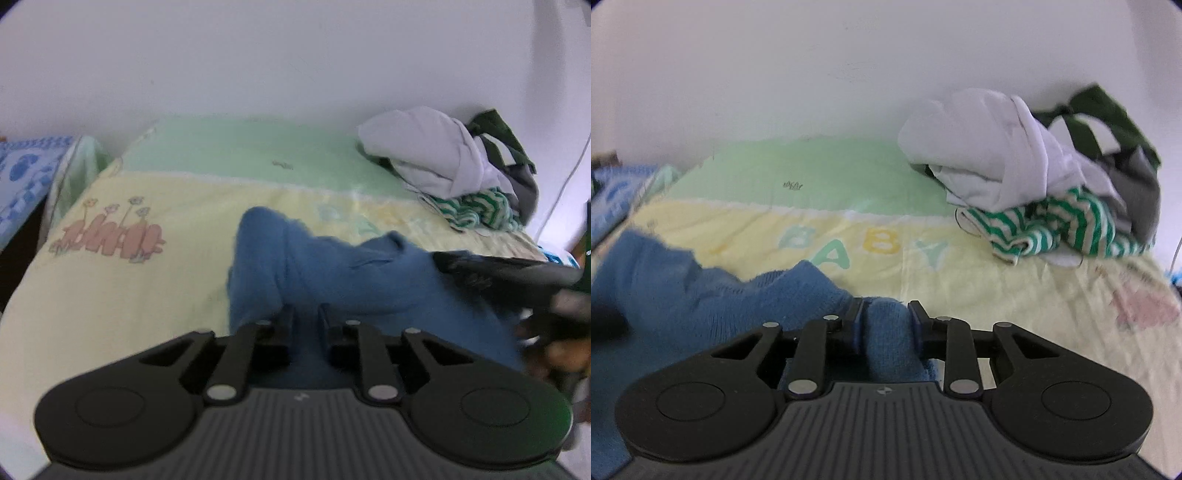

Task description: Fold clothes

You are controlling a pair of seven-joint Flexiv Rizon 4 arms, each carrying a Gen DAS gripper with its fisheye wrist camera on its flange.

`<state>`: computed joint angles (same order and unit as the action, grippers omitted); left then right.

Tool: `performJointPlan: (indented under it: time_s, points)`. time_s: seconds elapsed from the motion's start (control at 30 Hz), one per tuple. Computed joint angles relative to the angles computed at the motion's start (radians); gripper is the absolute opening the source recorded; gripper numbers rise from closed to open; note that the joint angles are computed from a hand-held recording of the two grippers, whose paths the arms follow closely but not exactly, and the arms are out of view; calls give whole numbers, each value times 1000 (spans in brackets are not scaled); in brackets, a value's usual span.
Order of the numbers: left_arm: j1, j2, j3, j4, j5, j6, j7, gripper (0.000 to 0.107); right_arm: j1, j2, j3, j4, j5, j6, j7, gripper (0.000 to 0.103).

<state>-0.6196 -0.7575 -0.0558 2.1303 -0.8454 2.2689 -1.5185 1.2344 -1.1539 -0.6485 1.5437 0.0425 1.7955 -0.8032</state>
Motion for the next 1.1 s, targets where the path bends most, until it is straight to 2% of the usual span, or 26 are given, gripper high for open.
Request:
performJointPlan:
  time_s: [0.1,0.2,0.27,0.33,0.47,0.53,0.6,0.67,0.77,0.87,0.93,1.03,1.07,1.1]
  points:
    - [-100,-28,41,-50,-171,8,158,18,-68,19,85,-16,1,46,-6,33]
    - [-30,-16,-9,-22,-102,31,80,17,-194,99,264,25,2,165,-46,34]
    - [-16,-5,-14,-18,-89,12,91,17,-216,151,312,112,34,287,-89,33]
    - [-31,0,-3,-21,-102,-1,134,17,-203,233,324,232,4,293,-176,35]
    - [9,-6,-21,5,-11,37,72,17,-218,321,409,382,-68,338,-319,36]
    - [23,-12,-24,17,28,62,34,17,-156,314,372,380,-6,305,-362,37]
    - [-15,-29,-5,4,-6,81,68,17,-89,300,331,363,78,257,-417,39]
    - [-12,-39,-7,3,-1,98,78,17,-100,287,342,323,70,191,-400,44]
    - [15,-44,-17,10,40,114,68,17,-79,224,301,239,91,168,-437,50]
    - [32,-25,-23,20,58,87,72,16,-53,231,272,221,125,108,-413,51]
    - [46,-13,-26,27,82,73,63,16,-33,264,255,260,130,99,-398,50]
    - [88,5,-41,44,148,56,7,14,-45,297,270,298,164,181,-380,46]
    - [102,11,-46,50,173,50,-19,15,-33,291,251,287,189,193,-381,49]
    - [110,14,-46,51,191,45,-37,15,-30,281,236,263,199,186,-386,58]
